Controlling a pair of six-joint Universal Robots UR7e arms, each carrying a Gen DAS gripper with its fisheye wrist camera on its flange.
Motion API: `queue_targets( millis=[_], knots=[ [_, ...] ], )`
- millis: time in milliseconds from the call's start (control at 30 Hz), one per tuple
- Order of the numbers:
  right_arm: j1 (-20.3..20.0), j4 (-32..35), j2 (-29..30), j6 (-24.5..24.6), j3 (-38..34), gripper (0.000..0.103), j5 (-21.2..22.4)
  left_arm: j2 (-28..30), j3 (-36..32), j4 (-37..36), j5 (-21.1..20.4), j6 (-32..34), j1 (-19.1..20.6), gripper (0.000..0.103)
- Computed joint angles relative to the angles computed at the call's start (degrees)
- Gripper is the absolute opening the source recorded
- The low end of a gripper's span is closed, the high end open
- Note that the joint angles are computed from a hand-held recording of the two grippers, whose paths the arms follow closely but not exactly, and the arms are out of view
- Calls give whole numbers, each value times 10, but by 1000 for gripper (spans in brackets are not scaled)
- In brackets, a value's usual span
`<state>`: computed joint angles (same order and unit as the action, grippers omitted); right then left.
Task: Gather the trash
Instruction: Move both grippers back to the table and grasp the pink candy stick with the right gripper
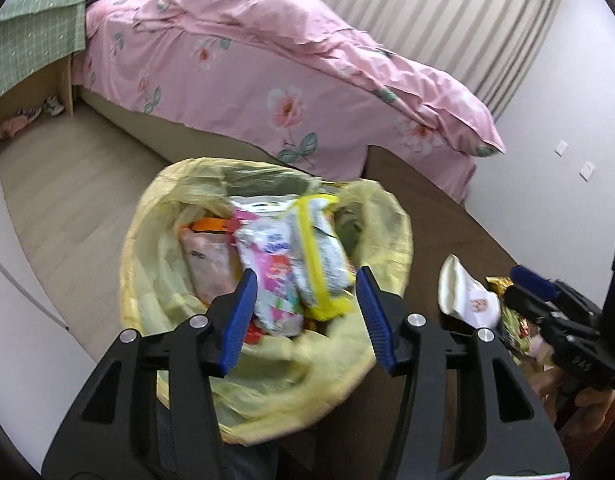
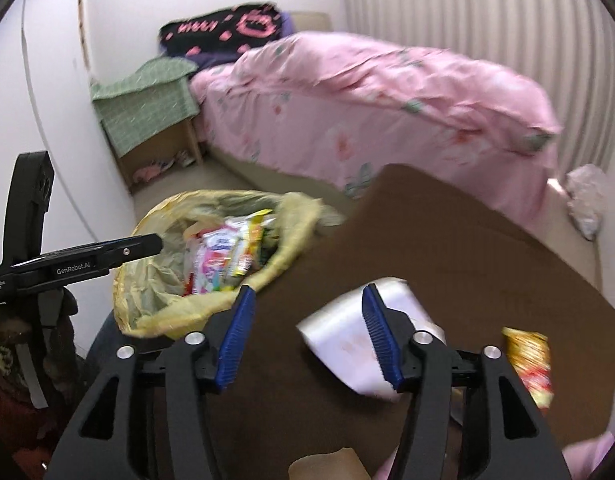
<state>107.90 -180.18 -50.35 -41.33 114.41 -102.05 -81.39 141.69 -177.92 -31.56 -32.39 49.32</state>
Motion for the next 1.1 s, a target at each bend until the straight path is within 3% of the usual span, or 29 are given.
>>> queue_targets(
  millis=[167,267,400,500,767,1100],
  knots=[
    [-33,-82,-75,-27,76,55,-1,52,-8,-6,-10,8,-36,49],
    [-62,-113,-115,-38,115,64,-3,97,-19,-22,-41,29,-51,49],
    [-112,-76,-175,-22,153,69,14,149,-45,1,-82,48,-65,49],
    [-129,-69,-193,-17,174,69,-15,180,-59,23,-85,51,-81,49],
    [-158,-199,-184,-38,235,69,-30,203,-51,84,-55,5,-130,49],
    [-128,-265,-145,-35,247,69,-52,166,-17,94,-25,-19,-164,49]
  ],
)
